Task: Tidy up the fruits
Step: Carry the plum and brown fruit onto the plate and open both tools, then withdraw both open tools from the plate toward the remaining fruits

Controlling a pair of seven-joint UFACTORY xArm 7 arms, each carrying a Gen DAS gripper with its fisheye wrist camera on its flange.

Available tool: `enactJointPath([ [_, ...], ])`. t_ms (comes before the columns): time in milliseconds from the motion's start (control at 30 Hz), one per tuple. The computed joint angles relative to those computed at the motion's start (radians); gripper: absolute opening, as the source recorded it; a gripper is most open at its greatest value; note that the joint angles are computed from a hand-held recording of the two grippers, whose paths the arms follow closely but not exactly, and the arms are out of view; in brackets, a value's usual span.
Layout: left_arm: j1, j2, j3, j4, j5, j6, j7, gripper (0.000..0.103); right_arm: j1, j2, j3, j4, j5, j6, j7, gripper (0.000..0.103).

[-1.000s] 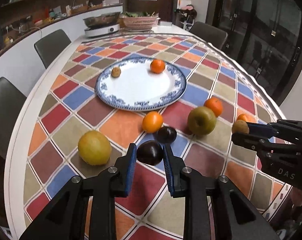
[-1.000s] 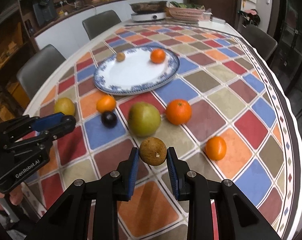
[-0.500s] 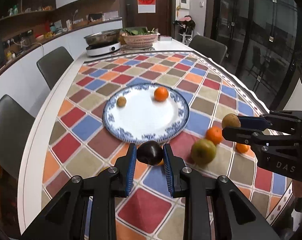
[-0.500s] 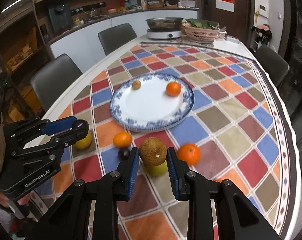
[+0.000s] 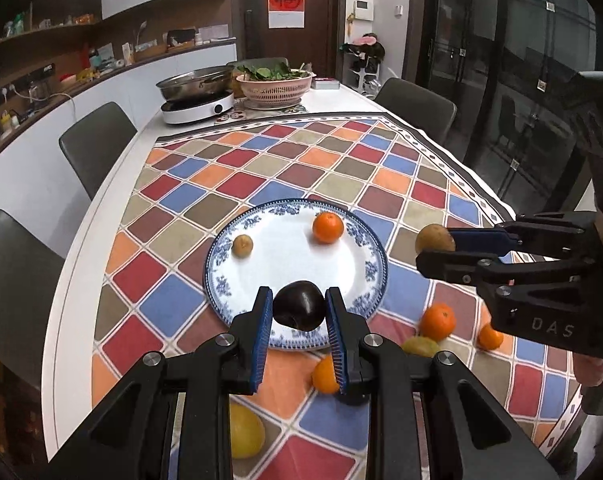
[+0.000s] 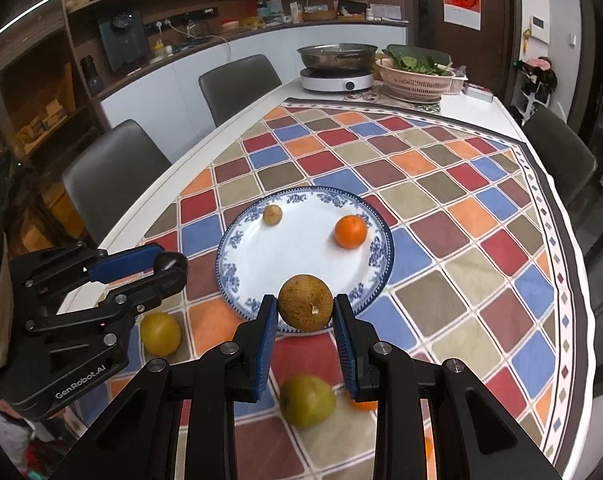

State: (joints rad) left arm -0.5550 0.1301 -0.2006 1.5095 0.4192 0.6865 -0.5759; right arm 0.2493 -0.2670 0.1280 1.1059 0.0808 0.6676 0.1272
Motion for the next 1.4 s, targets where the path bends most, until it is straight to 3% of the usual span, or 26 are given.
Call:
enactJointPath([
  [367, 0.019, 0.149, 0.038, 0.16, -0.107, 0.022, 0.072, 0.027, -0.014, 0.19, -0.007, 0.168, -0.024, 0.031, -0.016, 0.029],
  [900, 0.021, 0.407, 0.082, 0.474, -0.251, 0.229, 0.22, 0.027, -0.016, 0.419, -0.012, 0.367, 0.011, 0.126, -0.053, 0.029],
  [1167, 0.014, 0.454, 0.097, 0.545, -0.28, 0.292, 0.252, 0.029, -0.016, 0.464, -0.012, 0.411, 0.018, 0.152, -0.054, 0.03],
  [1267, 0.0, 0.433, 0.114, 0.521, -0.254, 0.284, 0.235, 0.037, -0.015, 0.462, -0.015, 0.411, 0.012, 0.15, -0.043, 0.042],
  [1400, -0.011, 0.377, 0.12, 0.459, -0.218, 0.249, 0.211, 0.039, -0.015, 0.428, -0.019, 0.38, -0.002, 0.126, -0.022, 0.043],
])
